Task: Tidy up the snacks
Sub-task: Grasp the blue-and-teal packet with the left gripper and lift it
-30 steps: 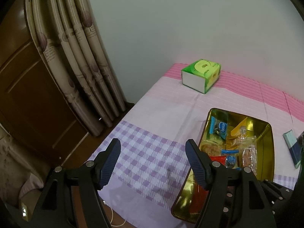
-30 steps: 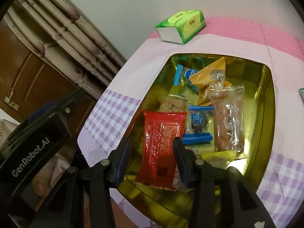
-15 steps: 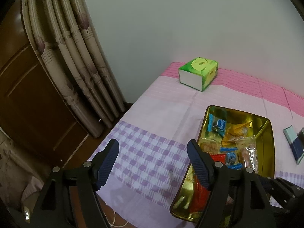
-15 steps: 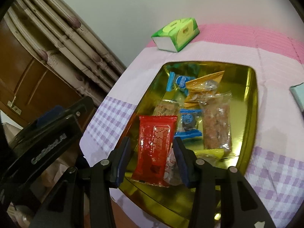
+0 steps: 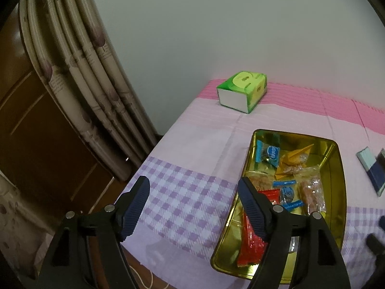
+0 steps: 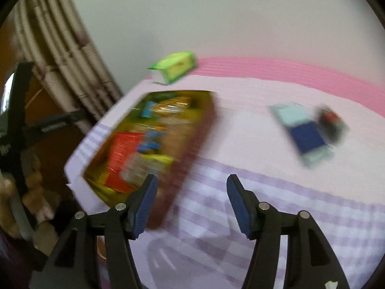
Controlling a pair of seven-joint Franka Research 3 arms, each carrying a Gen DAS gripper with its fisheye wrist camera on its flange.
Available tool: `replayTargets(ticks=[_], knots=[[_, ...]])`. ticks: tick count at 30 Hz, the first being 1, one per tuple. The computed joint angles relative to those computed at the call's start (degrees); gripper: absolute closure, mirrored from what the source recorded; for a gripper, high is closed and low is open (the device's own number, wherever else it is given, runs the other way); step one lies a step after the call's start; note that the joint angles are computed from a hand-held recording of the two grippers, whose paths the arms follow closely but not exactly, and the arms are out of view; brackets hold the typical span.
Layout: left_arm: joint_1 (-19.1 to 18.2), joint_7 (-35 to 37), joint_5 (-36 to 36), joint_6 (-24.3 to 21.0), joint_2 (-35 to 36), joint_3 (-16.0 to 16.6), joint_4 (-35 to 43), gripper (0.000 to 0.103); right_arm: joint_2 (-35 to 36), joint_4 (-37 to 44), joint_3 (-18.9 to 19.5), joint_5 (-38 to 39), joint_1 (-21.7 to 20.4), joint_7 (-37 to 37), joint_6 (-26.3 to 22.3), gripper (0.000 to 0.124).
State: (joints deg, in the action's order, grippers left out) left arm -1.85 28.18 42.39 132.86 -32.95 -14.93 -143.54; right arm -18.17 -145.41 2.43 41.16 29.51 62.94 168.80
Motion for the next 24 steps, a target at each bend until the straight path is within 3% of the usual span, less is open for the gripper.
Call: replayTargets(ticks=[7, 13, 20, 24], knots=[[-2.1, 2.4, 1.0, 0.7, -0.3, -0.9, 0.3, 0.027, -8.0, -10.1, -1.9, -7.0, -10.7, 6.1, 0.1, 0.066], [-8.3, 12.6, -8.7, 4.9, 1.8, 1.9, 3.1, 0.027, -11.9, -14.8, -2.8, -15.6, -19.1, 7.3, 0.9, 0.063], [-16.0, 28.6, -28.9, 9.1, 15.2, 4.6, 15.0, 0.027, -12.8, -16.9, -7.2, -18.2, -20.9, 3.6, 3.3, 0.063], [-16.3, 33.0, -36.2, 8.8, 25.3, 3.3, 23.7, 0.027, -13.5, -18.2, -11.5, -16.1, -18.2, 0.3, 5.0, 0.063]])
